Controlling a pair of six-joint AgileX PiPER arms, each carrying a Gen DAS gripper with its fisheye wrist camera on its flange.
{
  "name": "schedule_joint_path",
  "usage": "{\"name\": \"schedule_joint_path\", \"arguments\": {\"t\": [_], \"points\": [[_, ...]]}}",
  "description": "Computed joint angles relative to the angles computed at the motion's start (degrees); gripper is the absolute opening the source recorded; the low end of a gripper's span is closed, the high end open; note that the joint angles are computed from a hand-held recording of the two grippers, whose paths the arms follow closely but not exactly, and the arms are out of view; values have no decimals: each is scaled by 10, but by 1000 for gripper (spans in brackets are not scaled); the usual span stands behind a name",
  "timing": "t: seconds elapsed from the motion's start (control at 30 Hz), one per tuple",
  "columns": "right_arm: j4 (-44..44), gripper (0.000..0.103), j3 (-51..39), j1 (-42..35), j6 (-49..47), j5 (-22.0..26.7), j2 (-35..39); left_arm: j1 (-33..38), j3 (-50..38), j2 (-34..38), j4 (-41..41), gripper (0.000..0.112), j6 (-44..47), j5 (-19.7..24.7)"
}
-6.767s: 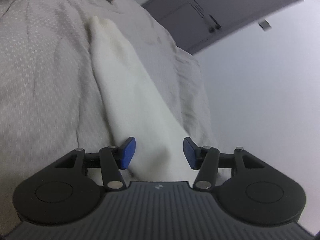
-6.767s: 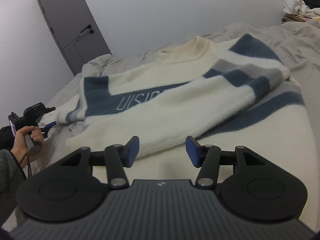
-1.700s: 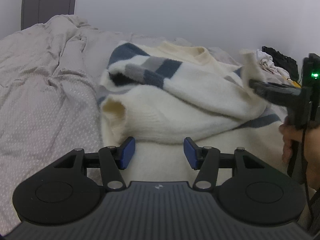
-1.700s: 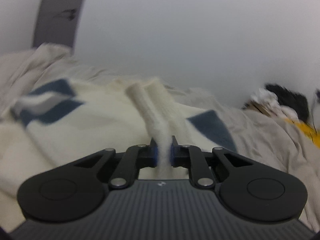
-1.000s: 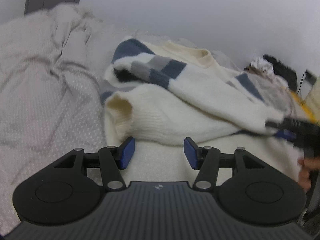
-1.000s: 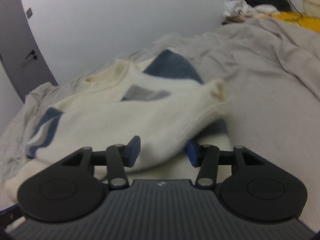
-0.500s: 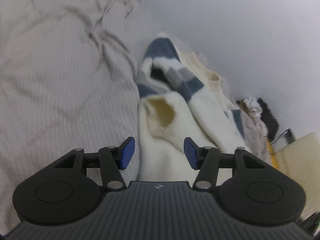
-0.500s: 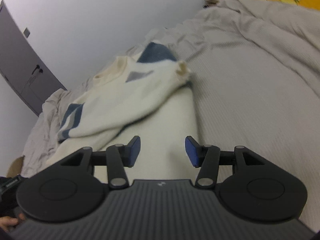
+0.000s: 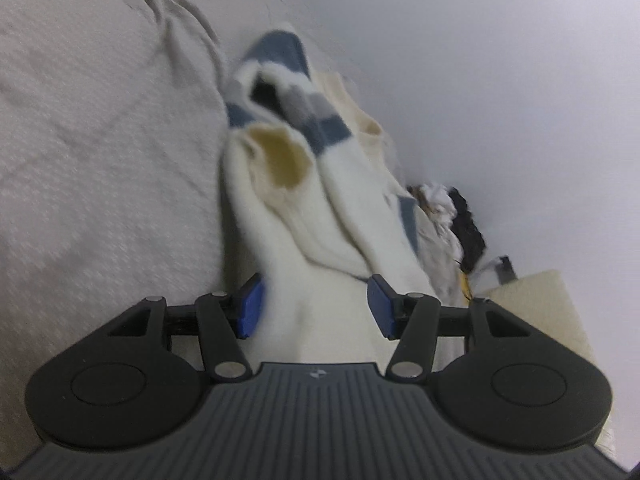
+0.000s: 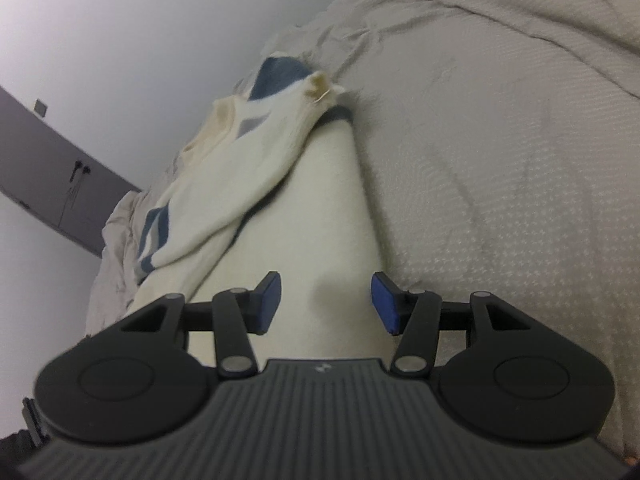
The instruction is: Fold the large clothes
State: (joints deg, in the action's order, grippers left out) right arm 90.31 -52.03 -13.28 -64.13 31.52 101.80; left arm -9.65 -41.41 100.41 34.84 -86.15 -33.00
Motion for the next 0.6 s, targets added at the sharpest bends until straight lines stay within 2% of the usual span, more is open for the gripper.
{"name": "schedule_joint_path", "arguments": {"t": [0.17,0.27,0.43,0.47,0.53,0.6], "points": [[-11,53,-7,1,-18,14,8,-12,-20,1,79,60,-73,22],[-10,54,-9,4,-27,13,8,-29,-32,3,126,61,-117,63],[-15,53,-10,6,-20,6,15,-56,-26,-2,102,62,-100,97],[-26,53,-13,7,-7,2,18,-57,-25,-3,112,62,-113,96],[-52,53,-21,6,23,7,26,-49,-18,-6,128,62,-125,68],[-54,53,-23,-3,31,35,33,-29,-1,-12,128,62,-131,12]]}}
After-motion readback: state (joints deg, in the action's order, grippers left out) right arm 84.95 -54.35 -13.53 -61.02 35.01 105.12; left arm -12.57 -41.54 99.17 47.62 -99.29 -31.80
